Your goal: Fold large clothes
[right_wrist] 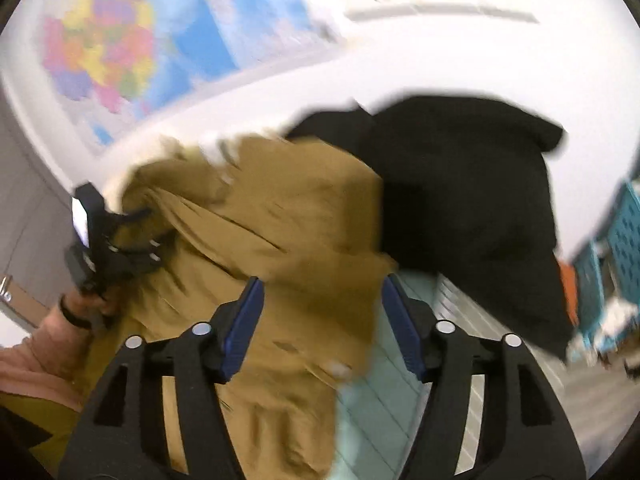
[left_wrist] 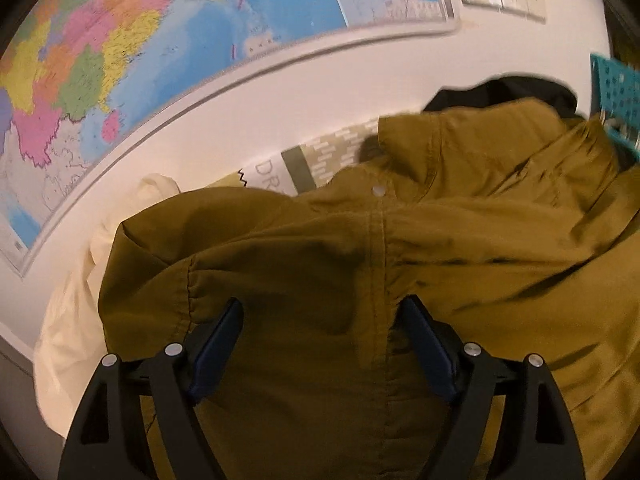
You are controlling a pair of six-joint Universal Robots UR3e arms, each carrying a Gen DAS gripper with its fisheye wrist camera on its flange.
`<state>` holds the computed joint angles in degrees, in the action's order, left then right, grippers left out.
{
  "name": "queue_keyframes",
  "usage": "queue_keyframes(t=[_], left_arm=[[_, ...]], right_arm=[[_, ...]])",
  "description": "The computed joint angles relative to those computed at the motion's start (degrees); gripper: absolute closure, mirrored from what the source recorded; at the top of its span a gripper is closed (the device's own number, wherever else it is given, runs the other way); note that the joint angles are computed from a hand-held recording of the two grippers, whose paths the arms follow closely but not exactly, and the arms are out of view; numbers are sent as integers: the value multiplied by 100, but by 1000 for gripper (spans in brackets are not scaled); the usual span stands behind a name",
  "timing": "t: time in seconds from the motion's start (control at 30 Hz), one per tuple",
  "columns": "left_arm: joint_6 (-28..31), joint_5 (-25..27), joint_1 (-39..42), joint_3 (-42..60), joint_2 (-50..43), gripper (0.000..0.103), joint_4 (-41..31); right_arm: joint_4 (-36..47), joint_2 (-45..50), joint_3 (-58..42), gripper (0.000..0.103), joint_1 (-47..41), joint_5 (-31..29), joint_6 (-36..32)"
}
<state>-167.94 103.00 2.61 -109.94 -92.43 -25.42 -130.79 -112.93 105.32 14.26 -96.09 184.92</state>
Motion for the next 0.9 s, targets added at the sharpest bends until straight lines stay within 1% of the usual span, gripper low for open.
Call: queue_keyframes(t=[0.03, 0.1, 0.13, 0.2, 0.27, 0.33, 0.37, 0.43, 0.47, 0.57, 0.63, 0.67, 0.7, 0.73, 0.8, 0.87, 0.9], left_arm=[[-37, -169, 91, -31, 97, 24, -28], [-98, -301, 169, -31, 211, 24, -133], [-109, -302, 183, -53, 252, 24, -131], [-140, -154, 162, -53, 259, 24, -105], [-143, -206, 263, -90, 395, 24, -231], [-162, -183, 376, -122, 467, 24, -303], [-136, -219, 463, -169, 526, 24, -342], [-102, -306, 616, -251, 608, 26, -364], [-61, -386, 695, -323, 686, 26, -359], [-102, -338, 765, -386, 790, 26, -302], [-194, -347, 876, -352, 849, 26, -393], [-219, -344, 935, -342, 898, 26, -454], [-178, -522, 1105, -397, 1057, 26, -534], [-129, -585, 1229, -455, 1201, 26, -570], [-121, -445, 1340, -479, 1364, 26, -666], [-83, -617, 1686, -529, 1627, 26, -913], [-14, -776, 1893, -606, 1802, 26, -996]], right_arm=[[-189, 273, -90, 41, 144, -40, -121], [-427, 1177, -547, 42, 591, -515, -385], [-451, 1644, -811, 42, 689, -602, -567], [-499, 2498, -1331, 42, 765, -657, -808], [-436, 2950, -1549, 42, 717, -618, -1108], [-313, 3431, -1847, 48, 707, -535, -1254], [-237, 3574, -1950, 59, 716, -587, -1284], [-334, 3570, -1948, 86, 844, -752, -1326], [-480, 3466, -1905, 100, 880, -726, -1399], [-1029, 3337, -1948, 101, 1094, -1277, -1417], [-988, 3307, -2047, 101, 910, -933, -1258], [-986, 3430, -2123, 101, 907, -1017, -1234], [-1061, 3598, -2170, 101, 958, -1222, -1271], [-1097, 3749, -2211, 101, 972, -1313, -1272], [-1000, 4056, -2396, 100, 915, -1353, -1248], [-689, 4093, -2463, 100, 668, -1031, -978], [-719, 4029, -2414, 97, 613, -898, -918]])
